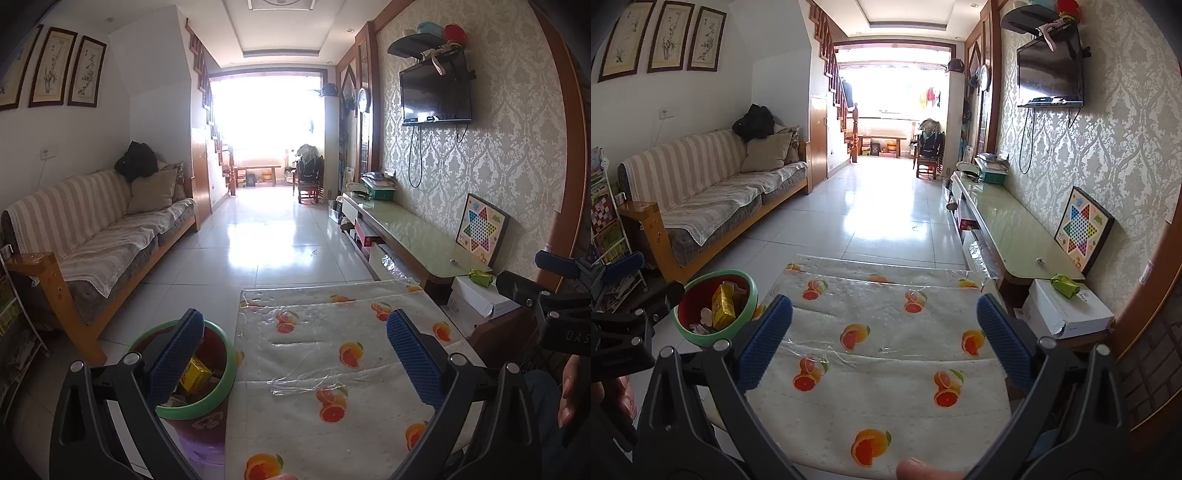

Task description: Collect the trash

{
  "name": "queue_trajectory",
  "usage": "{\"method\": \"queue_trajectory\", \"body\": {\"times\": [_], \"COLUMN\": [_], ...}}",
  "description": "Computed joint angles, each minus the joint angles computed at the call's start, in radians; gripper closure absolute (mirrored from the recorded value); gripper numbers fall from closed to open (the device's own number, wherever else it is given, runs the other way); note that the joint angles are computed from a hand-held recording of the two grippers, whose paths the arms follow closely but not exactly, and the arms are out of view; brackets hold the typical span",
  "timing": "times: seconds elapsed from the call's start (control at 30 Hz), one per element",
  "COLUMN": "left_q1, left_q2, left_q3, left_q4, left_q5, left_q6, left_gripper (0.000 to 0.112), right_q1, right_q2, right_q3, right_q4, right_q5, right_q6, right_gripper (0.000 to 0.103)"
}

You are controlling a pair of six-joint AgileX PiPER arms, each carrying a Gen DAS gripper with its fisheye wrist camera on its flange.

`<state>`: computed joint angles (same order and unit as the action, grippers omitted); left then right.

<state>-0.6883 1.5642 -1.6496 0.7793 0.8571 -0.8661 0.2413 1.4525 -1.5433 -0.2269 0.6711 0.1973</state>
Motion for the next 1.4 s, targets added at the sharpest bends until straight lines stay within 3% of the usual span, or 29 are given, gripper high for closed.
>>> {"method": "queue_trajectory", "body": {"times": [0.73, 1.2, 1.4], "left_q1": [0.005, 0.018, -0.004], "left_q2": [0.014, 0.008, -0.001], "left_q3": [-0.056, -0.045, -0.027], "left_q4": [0.003, -0.002, 0.077], "left_q5": [0.030, 0.008, 0.027], "left_q6": [-0.015, -0.015, -0.085], "left_gripper": [0.017, 0.017, 0.017], "right_q1": [0.004, 0.003, 0.008], "right_q2": [-0.016, -0.001, -0.002], "right_q3": [-0.003, -0.018, -0.011], "right_q4": [-0.017, -0.004, -0.016], "right_q5": [0.009, 0.015, 0.011], "right_q6": [-0.004, -0.019, -0.010], "right_gripper": [0.005, 0.005, 0.005]}}
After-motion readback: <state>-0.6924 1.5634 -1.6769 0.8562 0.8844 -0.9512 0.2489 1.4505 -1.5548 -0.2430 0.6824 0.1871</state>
